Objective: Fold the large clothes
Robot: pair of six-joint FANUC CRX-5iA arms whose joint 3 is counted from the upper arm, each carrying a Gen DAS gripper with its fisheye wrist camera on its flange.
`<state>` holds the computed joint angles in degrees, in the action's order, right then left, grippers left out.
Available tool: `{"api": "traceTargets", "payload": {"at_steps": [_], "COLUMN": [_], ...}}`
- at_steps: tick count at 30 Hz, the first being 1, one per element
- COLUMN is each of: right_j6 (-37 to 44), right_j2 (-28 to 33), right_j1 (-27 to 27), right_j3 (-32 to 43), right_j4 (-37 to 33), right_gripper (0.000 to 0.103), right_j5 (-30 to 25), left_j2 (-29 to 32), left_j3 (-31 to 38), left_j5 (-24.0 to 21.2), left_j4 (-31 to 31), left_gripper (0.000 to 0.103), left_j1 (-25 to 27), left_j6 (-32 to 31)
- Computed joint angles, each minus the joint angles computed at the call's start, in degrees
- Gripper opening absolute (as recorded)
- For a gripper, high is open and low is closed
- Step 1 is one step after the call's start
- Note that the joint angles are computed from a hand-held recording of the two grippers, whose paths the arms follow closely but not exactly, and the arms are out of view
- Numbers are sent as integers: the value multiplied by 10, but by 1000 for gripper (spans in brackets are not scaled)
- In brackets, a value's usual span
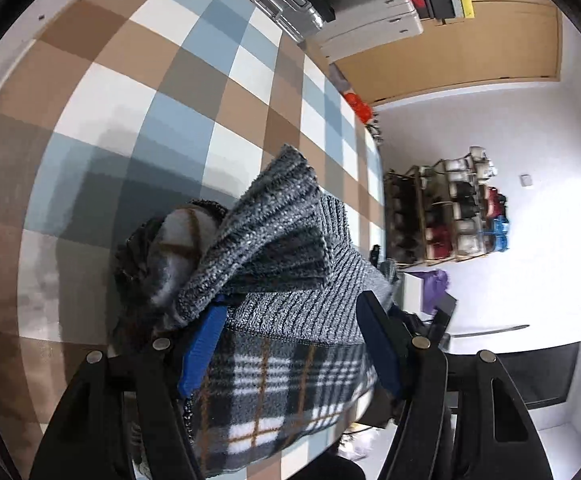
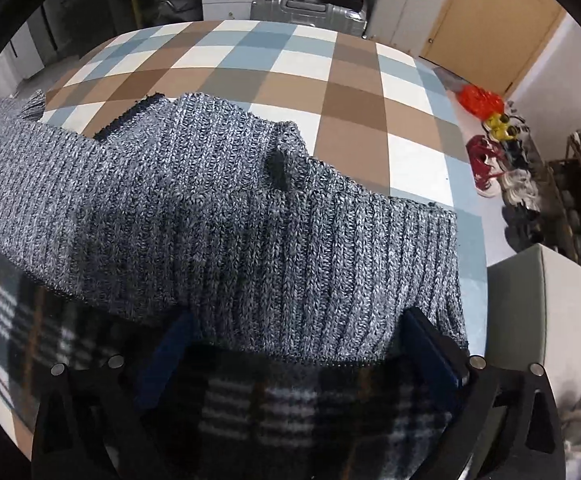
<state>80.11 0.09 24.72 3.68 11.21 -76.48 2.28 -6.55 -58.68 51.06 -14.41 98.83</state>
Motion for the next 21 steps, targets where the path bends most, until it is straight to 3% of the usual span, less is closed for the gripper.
{"api": "traceTargets", "payload": {"at_steps": [4,8,11,14,17,21], "right_j6": [7,-30,-44,-44,-60,-104], "right_j2": [3,-21,-61,-82,-91,-87], "right_j1": [-1,13,23,51,79,102], "right_j3": [5,0,0,10,3,-31], "right_j4": [-2,18,-17,-40,-56,-61], "right_gripper": [103,102,103,103,103,103], "right_j5": [-2,13,43,40,35,26], "left_j2": [11,58,104,173,217,215], "left_j3": [59,231,337,464,500,421], "left_j5": [-31,-152,-227,-309,-342,-297], "left_j4": [-82,-254,-320,-391,-396,-352], "left_gripper": [62,62,63,63,63,62], "left_j1": [-13,-65,-120,-188,-206,-178], "left_j6": [32,137,134,129,129,145]}}
